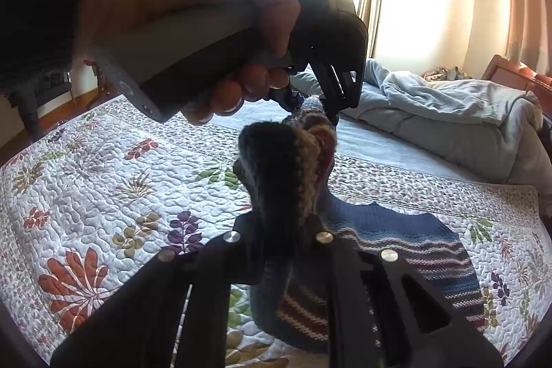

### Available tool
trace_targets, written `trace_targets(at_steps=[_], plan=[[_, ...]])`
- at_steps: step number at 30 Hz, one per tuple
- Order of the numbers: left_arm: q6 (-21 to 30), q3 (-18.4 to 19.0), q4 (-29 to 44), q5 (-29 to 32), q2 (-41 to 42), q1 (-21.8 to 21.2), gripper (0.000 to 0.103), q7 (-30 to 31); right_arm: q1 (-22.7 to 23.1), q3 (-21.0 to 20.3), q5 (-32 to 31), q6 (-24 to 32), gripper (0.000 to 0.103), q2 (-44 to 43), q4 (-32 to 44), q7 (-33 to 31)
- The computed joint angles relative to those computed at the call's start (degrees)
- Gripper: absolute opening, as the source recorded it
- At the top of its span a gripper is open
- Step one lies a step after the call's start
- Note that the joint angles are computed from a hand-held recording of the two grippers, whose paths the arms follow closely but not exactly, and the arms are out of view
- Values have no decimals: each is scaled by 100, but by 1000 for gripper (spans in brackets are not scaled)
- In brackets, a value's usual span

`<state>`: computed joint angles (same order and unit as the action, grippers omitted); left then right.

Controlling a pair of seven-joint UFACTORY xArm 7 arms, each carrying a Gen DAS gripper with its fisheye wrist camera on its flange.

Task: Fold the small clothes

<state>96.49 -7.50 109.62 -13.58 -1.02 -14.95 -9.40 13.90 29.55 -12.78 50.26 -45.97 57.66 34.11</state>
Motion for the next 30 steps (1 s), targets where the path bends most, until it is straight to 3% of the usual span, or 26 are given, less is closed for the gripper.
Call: trace_targets(at_steps=[13,30], plan=[[362,-356,1566,556,1001,-792,21,-698,-42,-596,304,48,10,-790,-444,-186],[839,-235,3538,879,2413,-1865,21,-1288,-312,-1156,664,216,10,-1622,-993,-571]])
